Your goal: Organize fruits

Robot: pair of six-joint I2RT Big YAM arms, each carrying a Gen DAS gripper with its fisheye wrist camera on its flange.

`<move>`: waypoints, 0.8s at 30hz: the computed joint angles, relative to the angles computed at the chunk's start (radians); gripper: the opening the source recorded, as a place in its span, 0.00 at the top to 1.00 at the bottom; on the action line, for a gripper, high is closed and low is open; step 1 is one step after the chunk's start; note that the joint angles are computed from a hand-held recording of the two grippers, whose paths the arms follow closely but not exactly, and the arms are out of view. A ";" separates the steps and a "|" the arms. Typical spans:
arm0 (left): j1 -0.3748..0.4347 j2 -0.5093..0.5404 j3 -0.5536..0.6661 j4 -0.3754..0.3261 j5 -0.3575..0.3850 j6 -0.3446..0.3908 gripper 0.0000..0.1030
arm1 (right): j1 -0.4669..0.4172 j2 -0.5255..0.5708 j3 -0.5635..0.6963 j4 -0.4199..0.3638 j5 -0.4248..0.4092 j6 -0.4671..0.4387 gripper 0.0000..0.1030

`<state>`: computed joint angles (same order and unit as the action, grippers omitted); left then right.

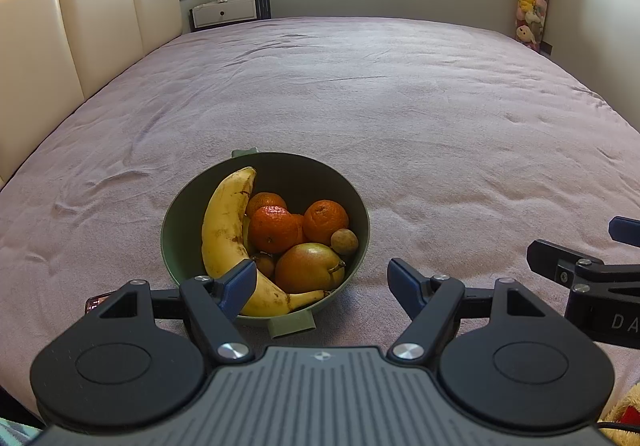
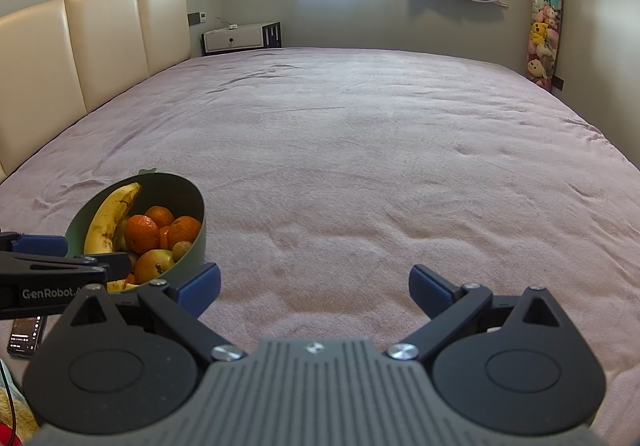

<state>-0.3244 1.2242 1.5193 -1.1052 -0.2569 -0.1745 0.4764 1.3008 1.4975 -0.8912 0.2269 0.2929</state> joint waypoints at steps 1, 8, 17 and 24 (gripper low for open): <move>0.000 0.000 0.000 -0.001 -0.001 0.000 0.15 | 0.000 0.000 0.000 0.000 0.000 0.000 0.06; -0.002 0.002 0.004 -0.006 0.001 -0.005 0.15 | 0.002 0.000 0.001 -0.003 0.003 0.001 0.06; -0.005 0.003 0.006 -0.009 -0.005 -0.010 0.15 | 0.001 0.000 0.001 -0.003 0.003 0.002 0.06; -0.004 0.003 0.006 -0.009 -0.001 -0.002 0.15 | 0.004 0.000 0.001 -0.006 0.006 0.006 0.06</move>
